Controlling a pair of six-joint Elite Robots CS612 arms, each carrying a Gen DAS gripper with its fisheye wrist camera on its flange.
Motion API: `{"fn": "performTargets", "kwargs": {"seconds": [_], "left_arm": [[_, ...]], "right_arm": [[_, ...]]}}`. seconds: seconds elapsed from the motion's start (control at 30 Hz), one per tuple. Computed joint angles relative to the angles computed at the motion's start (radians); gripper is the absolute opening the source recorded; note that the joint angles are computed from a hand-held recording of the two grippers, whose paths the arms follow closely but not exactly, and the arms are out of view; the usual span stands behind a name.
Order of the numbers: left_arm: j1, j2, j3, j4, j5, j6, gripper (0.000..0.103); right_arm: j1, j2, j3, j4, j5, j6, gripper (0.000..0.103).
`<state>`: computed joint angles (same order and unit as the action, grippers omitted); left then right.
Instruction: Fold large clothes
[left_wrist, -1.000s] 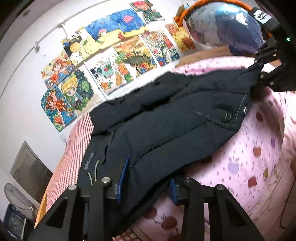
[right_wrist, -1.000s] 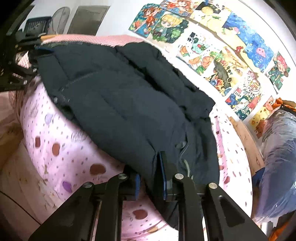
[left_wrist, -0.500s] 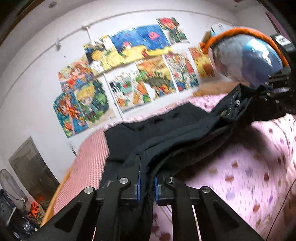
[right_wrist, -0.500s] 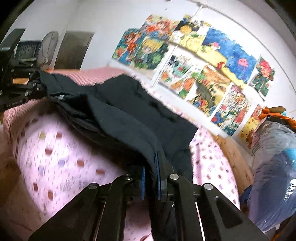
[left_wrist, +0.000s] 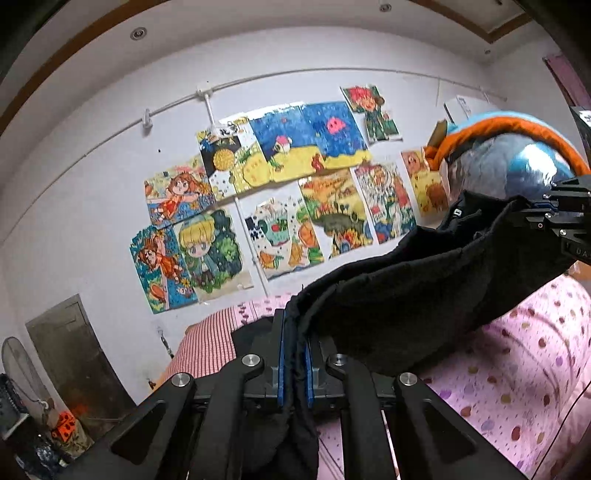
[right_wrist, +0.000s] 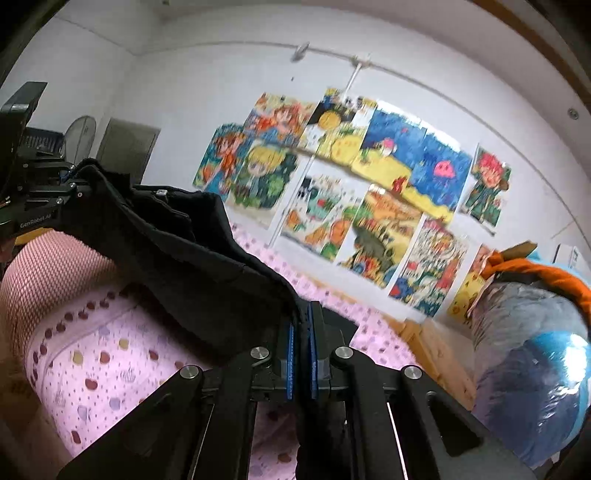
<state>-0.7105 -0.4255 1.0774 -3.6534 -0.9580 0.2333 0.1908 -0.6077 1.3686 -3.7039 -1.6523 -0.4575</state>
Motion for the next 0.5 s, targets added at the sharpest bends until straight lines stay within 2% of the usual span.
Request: {"fn": "performTargets", "kwargs": {"seconds": [0.13, 0.27, 0.33, 0.5], "left_arm": [[-0.001, -0.018, 0.012, -0.022, -0.012, -0.017, 0.008], [0.000, -0.015, -0.014, -0.031, -0.006, 0.008, 0.008], [0.003, -0.006, -0.041, -0.006, -0.005, 0.019, 0.008], [0.024, 0.009, -0.098, 0.099, -0.053, -0.032, 0.008]], "right_arm": [[0.004, -0.007, 0.000, -0.056, 0.001, 0.011, 0.005], [0.007, -0.007, -0.012, -0.107, -0.001, 0.013, 0.005], [0.010, -0.005, -0.021, -0.116, -0.006, 0.013, 0.005], [0.010, 0.016, -0.084, -0.046, -0.028, 0.042, 0.005]]}}
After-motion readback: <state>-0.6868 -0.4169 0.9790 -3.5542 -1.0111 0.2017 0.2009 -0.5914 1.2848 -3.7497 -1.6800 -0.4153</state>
